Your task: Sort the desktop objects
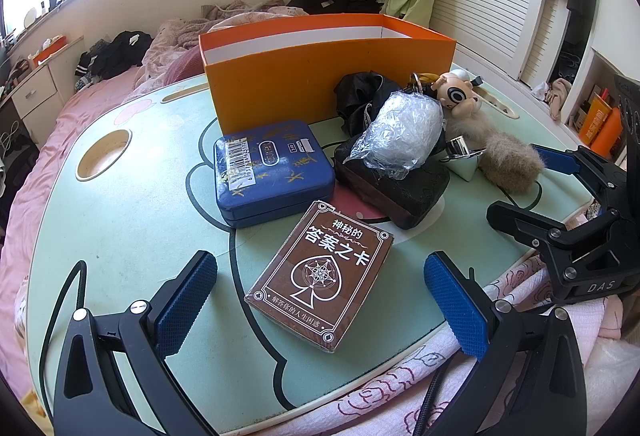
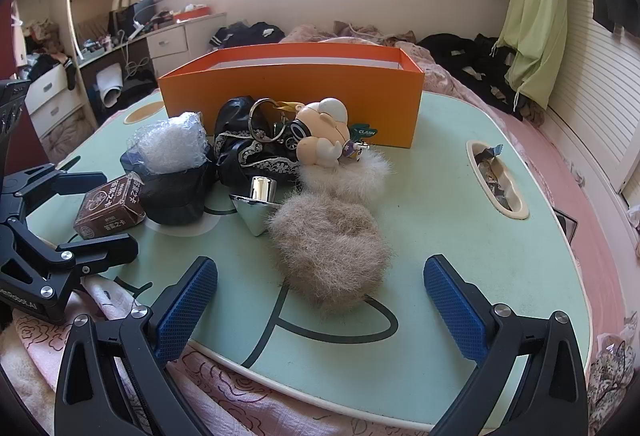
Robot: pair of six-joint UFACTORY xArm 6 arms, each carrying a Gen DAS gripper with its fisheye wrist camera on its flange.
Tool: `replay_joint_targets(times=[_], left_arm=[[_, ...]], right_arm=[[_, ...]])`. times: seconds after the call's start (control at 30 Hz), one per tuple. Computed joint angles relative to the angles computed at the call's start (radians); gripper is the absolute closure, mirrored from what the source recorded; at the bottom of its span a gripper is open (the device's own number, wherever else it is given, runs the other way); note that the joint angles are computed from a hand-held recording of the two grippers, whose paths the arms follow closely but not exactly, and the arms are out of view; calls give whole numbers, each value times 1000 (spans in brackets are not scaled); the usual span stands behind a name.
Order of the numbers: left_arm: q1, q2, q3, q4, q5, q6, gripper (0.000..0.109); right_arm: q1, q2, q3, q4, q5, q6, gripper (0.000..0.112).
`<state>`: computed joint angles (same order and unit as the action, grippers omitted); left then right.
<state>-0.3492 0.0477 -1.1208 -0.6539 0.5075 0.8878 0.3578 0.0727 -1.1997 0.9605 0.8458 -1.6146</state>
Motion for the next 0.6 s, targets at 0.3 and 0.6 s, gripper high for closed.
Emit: replay_joint_targets(times=[0.3,0.6], left_arm=[[0,0,-1,-1,1,1,6],[8,5,-16,29,35,-14,6]], right_arm=[[14,-14,22,2,-55,48,10],[21,-21,33,2,-83,73,10]])
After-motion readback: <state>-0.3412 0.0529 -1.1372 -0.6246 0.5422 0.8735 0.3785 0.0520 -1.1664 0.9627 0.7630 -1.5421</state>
